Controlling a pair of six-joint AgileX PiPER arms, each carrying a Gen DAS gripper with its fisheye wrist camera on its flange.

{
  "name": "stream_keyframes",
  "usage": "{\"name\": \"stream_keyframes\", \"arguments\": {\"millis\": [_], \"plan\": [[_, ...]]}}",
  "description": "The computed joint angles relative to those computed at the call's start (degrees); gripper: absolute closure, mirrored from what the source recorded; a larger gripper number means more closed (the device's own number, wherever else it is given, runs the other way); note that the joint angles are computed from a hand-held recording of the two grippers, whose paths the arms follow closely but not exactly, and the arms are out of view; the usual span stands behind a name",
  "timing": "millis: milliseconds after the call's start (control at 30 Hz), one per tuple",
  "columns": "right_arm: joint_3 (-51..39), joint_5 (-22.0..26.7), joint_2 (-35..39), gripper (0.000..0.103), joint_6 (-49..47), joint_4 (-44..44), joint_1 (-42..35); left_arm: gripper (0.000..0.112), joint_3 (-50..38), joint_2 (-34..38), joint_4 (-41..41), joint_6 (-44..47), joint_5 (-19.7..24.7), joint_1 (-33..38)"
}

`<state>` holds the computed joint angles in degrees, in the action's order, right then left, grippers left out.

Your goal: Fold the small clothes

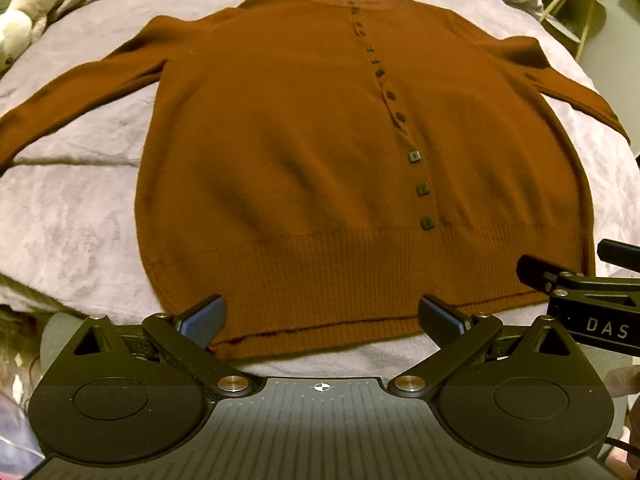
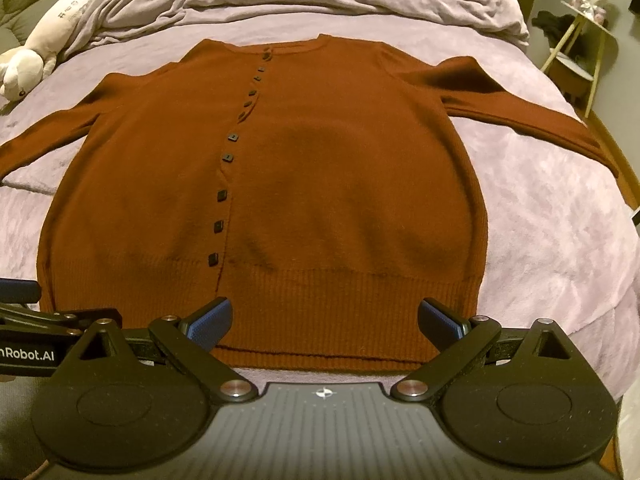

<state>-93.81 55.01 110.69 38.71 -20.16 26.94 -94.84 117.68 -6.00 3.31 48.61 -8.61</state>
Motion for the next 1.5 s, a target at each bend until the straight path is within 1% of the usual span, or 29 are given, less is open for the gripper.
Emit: {"name": "stream_keyframes", "arguments": {"millis": [200,633,1000,1067,1133,1200,1233,1267,1300,1333,1367,1400,1433,1467,1500], "plan": [[-0.5,-0.2,0.5,0.004,-0.5,0.7,-0.4,0.009,-1.3,0.9,0.0,0.3,0.8,0.0],[0.2,-2.1,0.7,0.004,-1.4,2.9,-1.6,0.009,-4.4,3.4,0.1,0.9,2.8,-0.4],[1.5,-5.2,1.0,0.004,-3.9,7.6,-4.3,0.009,-8.2,6.2,-0.2,2.0,5.1,-0.6],[2.3,-6.7,0.8,0.004,-4.8,9.1,-5.2,0.009,-9.9,7.2,-0.8,2.6,6.0,-0.5],[3.6,-9.0,0.2,0.004,-5.9,11.1,-6.5,0.009,-10.9,7.7,-1.5,3.3,5.6,-0.3],[5.3,-12.4,-0.7,0.004,-5.3,10.3,-8.0,0.009,-12.7,8.4,-1.4,3.2,4.7,-0.4],[7.2,-15.6,-1.6,0.004,-3.6,8.2,-8.9,0.009,-13.5,8.8,-1.6,3.2,3.8,-0.3],[10.1,-20.7,-2.8,0.004,0.0,3.8,-10.2,0.009,-14.2,9.3,-1.9,3.2,2.3,-0.3],[11.6,-23.8,-3.0,0.004,2.6,0.6,-11.1,0.009,-15.1,9.9,-2.1,3.1,0.8,-0.3],[13.4,-28.1,-3.1,0.004,3.8,-1.7,-13.4,0.009,-15.9,10.6,-2.8,3.5,-1.1,-0.2],[13.7,-30.1,-2.4,0.004,3.5,-1.8,-15.3,0.009,-17.1,11.6,-3.8,3.9,-2.4,-0.1],[12.8,-30.7,-1.4,0.004,1.3,0.4,-17.5,0.009,-19.1,12.9,-4.6,3.8,-3.0,0.0],[11.5,-31.1,-0.1,0.004,-2.4,4.7,-20.2,0.009,-22.1,14.7,-5.0,3.1,-2.6,0.1],[9.4,-30.4,1.3,0.004,-3.9,7.4,-22.8,0.009,-26.6,17.2,-4.2,1.6,-0.7,-0.2],[7.5,-29.5,2.4,0.004,-3.1,7.8,-24.7,0.009,-31.6,19.9,-2.6,-0.1,1.4,-0.6]]}}
